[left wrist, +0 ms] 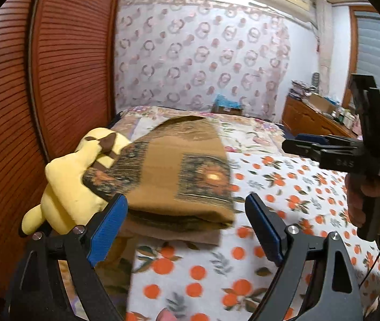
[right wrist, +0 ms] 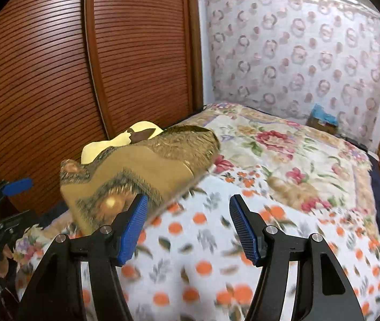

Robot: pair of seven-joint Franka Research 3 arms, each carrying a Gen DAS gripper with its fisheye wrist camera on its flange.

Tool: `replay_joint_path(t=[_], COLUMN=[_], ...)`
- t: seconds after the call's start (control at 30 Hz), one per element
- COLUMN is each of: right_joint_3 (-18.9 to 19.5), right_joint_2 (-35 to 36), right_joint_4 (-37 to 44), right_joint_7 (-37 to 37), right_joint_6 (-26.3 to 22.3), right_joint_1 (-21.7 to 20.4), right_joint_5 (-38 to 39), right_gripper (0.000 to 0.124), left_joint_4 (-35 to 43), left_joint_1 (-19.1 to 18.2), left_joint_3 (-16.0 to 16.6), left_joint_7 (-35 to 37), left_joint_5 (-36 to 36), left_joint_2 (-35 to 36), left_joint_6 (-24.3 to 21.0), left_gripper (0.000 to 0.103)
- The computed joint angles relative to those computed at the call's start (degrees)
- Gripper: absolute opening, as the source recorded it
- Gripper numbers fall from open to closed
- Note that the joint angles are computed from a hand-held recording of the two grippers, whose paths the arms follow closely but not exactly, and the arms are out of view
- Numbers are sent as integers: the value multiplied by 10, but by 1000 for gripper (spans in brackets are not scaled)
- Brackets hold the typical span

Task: Fold small clothes
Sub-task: 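Release the folded shirt with both grippers and pull them back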

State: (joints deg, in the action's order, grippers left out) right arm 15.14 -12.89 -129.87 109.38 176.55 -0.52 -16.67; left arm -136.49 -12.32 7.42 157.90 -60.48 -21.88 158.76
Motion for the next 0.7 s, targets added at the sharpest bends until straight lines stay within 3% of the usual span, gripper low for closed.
replay_joint_path(t=[0.17, 0.37, 0.5, 0.7], right_joint_3=[51, 94, 128, 158], right_joint_2=[-98, -227, -300, -433], right_joint_4=[-87, -181, -221, -270], right_joint_7=[51, 72, 95, 148], right_joint_6=[13, 1, -19, -81], right_joint_1=[-51, -67, -82, -86], right_joint_5=[-6, 51, 83, 107], right_gripper=[66, 67, 69, 83], left_joint_4=[-33, -64, -88, -110], left_joint_1=[-21, -44, -68, -93], left_joint_3=[-1, -5, -1, -18], left_joint_7=[12, -10, -30, -94], left_joint_5=[-2, 22, 45, 105], left_joint_2=[-46, -86, -120, -150], left_joint_6=[-19, -11, -3, 34], left_gripper=[90, 90, 90, 90])
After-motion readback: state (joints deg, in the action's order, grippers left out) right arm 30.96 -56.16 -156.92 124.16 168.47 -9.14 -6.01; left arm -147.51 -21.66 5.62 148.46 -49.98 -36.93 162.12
